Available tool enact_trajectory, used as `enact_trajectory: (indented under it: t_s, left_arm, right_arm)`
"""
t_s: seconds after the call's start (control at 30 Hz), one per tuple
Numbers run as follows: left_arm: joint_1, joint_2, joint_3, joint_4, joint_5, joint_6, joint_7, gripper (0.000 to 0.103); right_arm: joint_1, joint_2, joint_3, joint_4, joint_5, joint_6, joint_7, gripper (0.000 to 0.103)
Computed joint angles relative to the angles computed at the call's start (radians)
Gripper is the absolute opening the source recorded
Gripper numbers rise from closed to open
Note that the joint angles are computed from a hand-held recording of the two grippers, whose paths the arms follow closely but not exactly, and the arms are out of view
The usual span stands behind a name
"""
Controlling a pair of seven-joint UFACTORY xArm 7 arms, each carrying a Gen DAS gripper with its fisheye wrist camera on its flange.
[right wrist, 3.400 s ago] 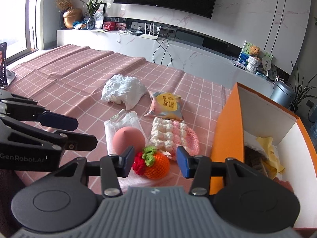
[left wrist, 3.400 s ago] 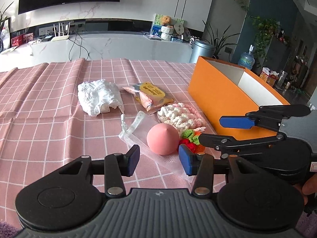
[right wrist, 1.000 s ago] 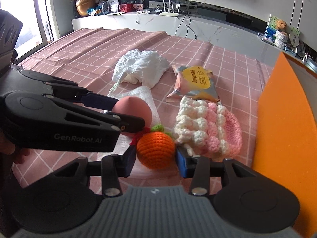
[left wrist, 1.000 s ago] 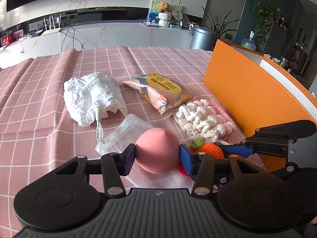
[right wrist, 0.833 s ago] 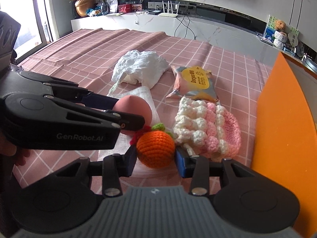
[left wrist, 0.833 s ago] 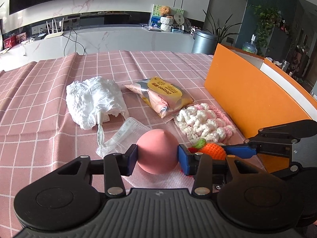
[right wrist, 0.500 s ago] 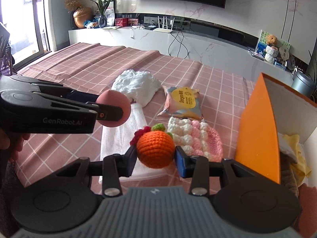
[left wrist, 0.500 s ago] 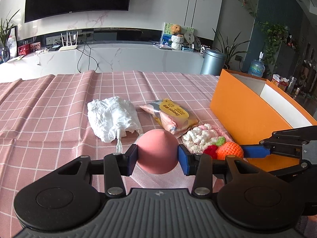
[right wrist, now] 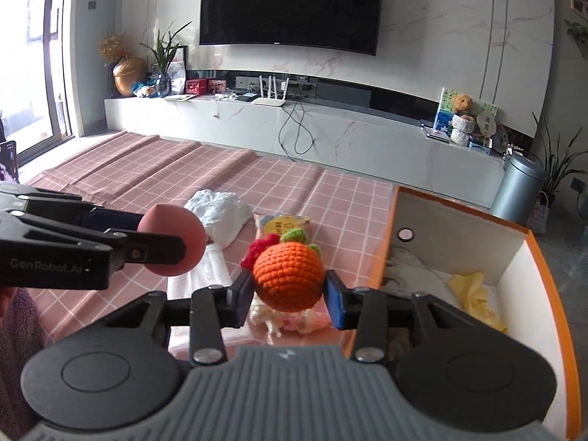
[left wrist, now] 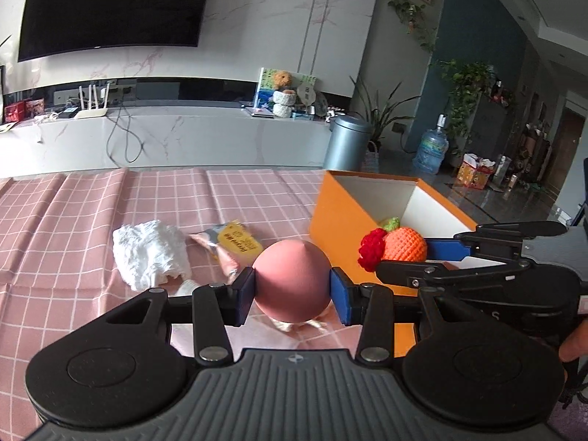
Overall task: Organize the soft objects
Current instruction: 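Carry the pink ball and orange crocheted fruit over the orange box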
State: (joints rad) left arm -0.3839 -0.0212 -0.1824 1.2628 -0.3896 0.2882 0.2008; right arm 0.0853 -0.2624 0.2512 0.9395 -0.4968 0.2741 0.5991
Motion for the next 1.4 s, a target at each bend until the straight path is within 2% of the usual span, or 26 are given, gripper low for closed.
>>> enact_trajectory:
  t_s: [0.17,0.27,0.33,0.53,0.8,1.0,1.2,1.3,1.4]
  left_arm:
    - [-0.034,0.058,-0.036,0.113,-0.090,0.066,0.155,0.050]
    - [-0.049,0.122,-0.066,0.215,-0.082,0.144,0.215,0.050]
    - [-0.063,0.172,-0.083,0.287,-0.051,0.195,0.242,0.050]
    - [-0.131,0.334,-0.084,0.496,0.139,0.350,0.184,0.050]
    - [-0.177,0.393,-0.069,0.543,0.261,0.389,0.173,0.050]
    - [-0.200,0.445,-0.052,0.620,0.313,0.462,0.131,0.050]
    - [-0.232,0.516,-0.030,0.747,0.373,0.590,0.107,0.050]
    - [-0.244,0.542,-0.019,0.794,0.389,0.629,0.097,0.050]
    - [-0.250,0.561,-0.011,0.824,0.393,0.653,0.077,0.051]
  right_arm:
    - [0.011,-0.096,-0.073,-0.047,0.089,0.110,-0.118,0.041]
    - [0.021,-0.136,-0.122,-0.064,0.172,0.206,-0.225,0.041]
    - [-0.001,-0.158,-0.128,-0.076,0.191,0.254,-0.255,0.041]
    - [-0.053,-0.196,-0.144,-0.116,0.233,0.327,-0.296,0.041]
    - [-0.060,-0.209,-0.156,-0.158,0.298,0.284,-0.318,0.041]
    - [-0.057,-0.190,-0.164,-0.145,0.334,0.277,-0.336,0.041]
    - [-0.029,-0.118,-0.199,-0.042,0.387,0.386,-0.453,0.041]
    - [-0.009,-0.068,-0.234,0.031,0.467,0.459,-0.530,0.041]
    - [-0.019,-0.029,-0.230,0.076,0.475,0.499,-0.559,0.041]
